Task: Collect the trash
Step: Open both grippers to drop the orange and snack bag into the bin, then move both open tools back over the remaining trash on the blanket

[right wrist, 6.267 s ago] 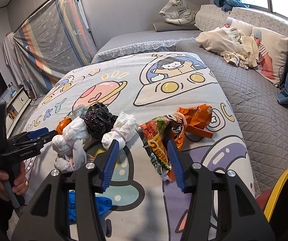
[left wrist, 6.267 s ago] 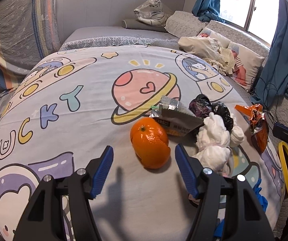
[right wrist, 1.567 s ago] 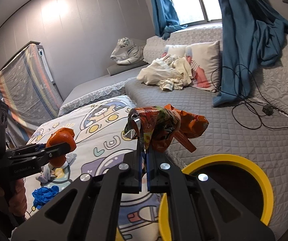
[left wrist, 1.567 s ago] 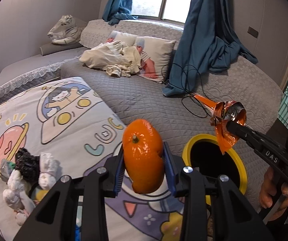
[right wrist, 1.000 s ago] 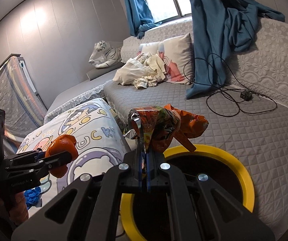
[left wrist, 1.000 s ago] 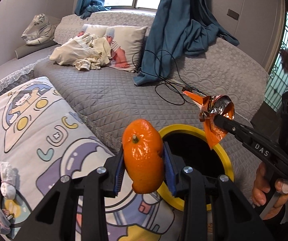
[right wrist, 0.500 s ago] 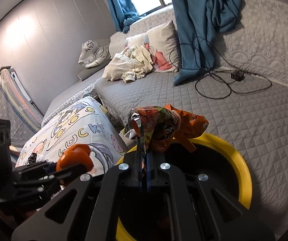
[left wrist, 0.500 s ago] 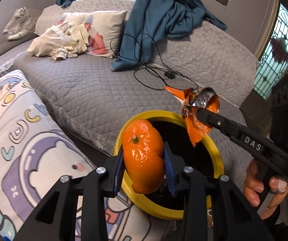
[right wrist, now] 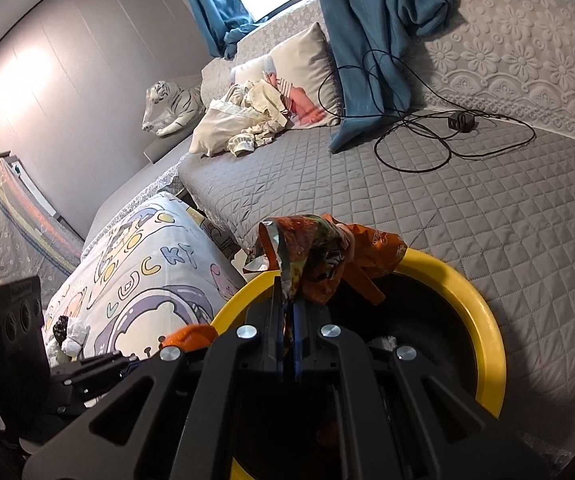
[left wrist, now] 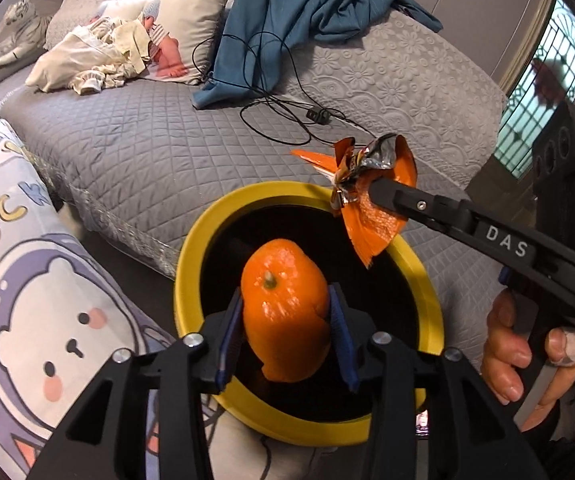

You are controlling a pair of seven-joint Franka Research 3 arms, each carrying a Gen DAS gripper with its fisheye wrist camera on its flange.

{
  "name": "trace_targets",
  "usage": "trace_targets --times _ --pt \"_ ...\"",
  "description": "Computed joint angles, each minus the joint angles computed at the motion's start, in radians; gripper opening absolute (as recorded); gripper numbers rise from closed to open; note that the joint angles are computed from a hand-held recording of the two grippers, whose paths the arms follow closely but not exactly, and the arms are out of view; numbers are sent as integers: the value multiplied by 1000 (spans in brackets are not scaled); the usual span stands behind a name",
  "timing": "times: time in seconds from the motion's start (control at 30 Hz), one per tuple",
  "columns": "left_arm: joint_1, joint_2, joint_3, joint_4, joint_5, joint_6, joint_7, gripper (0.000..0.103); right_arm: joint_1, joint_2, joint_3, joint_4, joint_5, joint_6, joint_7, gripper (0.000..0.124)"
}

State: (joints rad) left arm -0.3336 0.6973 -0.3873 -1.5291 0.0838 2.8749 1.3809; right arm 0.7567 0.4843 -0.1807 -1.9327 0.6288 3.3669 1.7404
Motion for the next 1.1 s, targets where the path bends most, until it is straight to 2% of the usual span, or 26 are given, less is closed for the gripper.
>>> trace_targets --times 0.1,0.17,0.23,0.27,0.3,0.63,0.7,0.83,1.1 --pt "14 -9 -13 -27 -4 39 8 54 45 5 -56 3 17 -24 9 4" --pt "22 -11 -23 -34 -4 50 13 57 65 8 -80 3 20 -29 28 5" --pt "26 -14 -26 -37 -5 52 12 57 77 11 -96 0 18 -28 47 17" --pt "29 -15 -29 -39 -6 52 12 57 72 10 -91 -3 18 -18 56 31" --pt "33 -18 -33 -44 -8 54 14 57 76 10 -95 -4 21 -17 60 36" --pt "66 -89 -31 -140 -7 105 -10 57 148 4 -176 -8 23 -32 79 36" --pt "79 -108 -34 -168 -8 122 -17 57 158 4 -186 -7 19 -35 86 39" --pt "96 -138 -28 -206 -3 147 -37 57 229 14 -263 3 7 -57 107 40" --pt "139 -211 -13 -300 16 216 -96 57 297 25 -334 34 -76 -89 171 40"
